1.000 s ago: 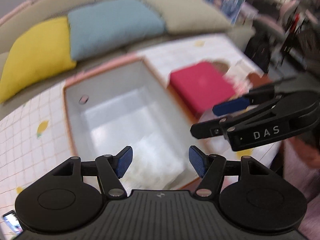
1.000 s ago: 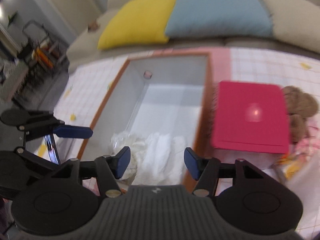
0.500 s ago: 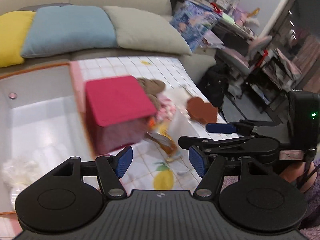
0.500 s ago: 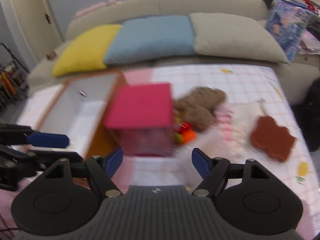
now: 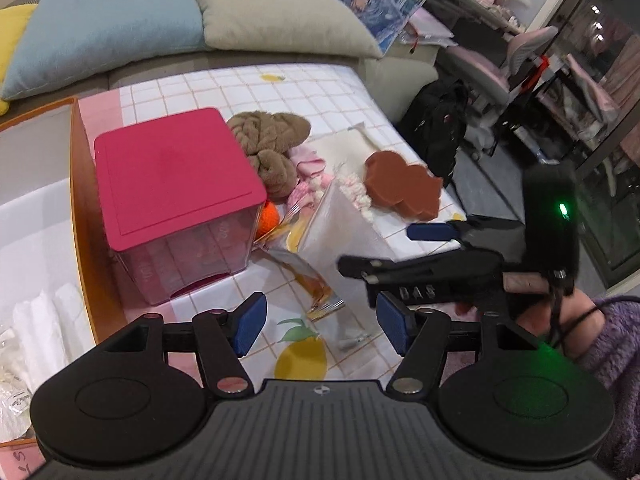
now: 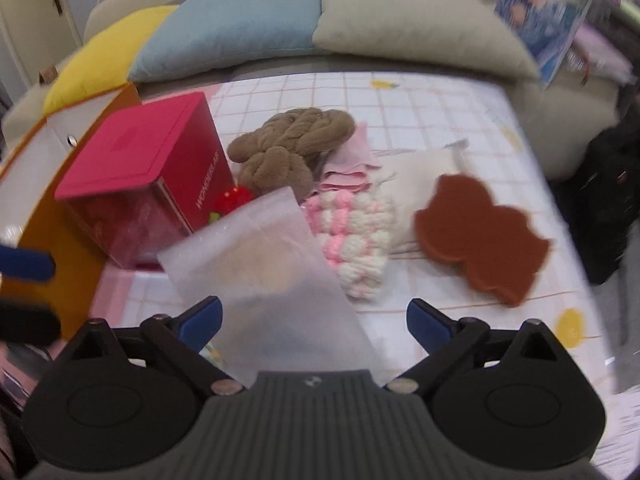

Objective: Organize soft objects
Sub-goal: 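Move both tools back toward the remaining soft items, then grasp the yellow Deeyeo bag with the left tool while the right tool grasps the clear plastic sheet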

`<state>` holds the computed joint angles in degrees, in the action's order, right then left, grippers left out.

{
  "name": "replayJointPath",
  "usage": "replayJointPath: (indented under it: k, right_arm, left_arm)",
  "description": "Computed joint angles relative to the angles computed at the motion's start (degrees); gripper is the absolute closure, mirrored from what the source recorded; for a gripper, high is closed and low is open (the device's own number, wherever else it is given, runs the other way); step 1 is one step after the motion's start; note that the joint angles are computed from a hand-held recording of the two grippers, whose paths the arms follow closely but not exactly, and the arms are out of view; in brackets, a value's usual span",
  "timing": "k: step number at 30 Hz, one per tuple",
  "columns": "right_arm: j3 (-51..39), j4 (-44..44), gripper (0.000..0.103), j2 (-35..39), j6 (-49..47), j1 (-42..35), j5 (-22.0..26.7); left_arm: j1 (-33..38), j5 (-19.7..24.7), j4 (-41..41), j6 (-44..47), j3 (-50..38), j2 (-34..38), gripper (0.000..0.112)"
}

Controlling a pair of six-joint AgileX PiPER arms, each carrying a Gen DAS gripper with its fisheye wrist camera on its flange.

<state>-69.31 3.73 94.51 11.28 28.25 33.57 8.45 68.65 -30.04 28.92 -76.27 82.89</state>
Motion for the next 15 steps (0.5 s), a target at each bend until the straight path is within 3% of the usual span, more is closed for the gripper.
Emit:
replayJointPath:
  k: [2,3,4,8,9,11,13,15]
  right_arm:
    - [-0.38,4.24,0.007,1.37,-2.61,-0.54,-0.68]
    - [-0.65,5.43,0.012,2.07,-3.62,-0.64,-0.70]
    - [-1.04,6.14,0.026,2.61,-4.32,-0.57,-0.30]
    - [-0.24,10.87,0.055,1.85,-7.63,-0.69,0.15]
    - [-0.12,11.51,0.068,1.48,-7.99,-0.66,0.56]
    - [0.38,9.04,0.078,0.17,-5.35,0.21,0.81]
    - [1.16,8.11,0.102,-1.64,-3.54,0.33,1.61]
    - [3.63,8.72,0.103,-4.40,-1.47,-0.72,0.60]
  left_arm:
    - [-0.76,0.11,1.68,-1.21,-0.30,0.40,0.038]
    - [-1.15,0.09,2.41,-1.91,-0.41,0.58,0.038]
    - [-1.33,0.01,2.98,-2.41,-0.38,0.68,0.038]
    - [-2.08,-0.16,4.08,-4.00,-0.79,1.41,0.038]
    - [-2.37,-0.35,4.23,-4.30,-0.86,1.67,0.038]
    - [-2.92,-0.74,4.06,-4.54,-1.06,2.23,0.038]
    - [-3.25,-1.68,2.73,-4.37,-0.78,2.59,0.038]
    - [-3.21,-2.97,0.27,-4.19,-0.05,3.06,0.038]
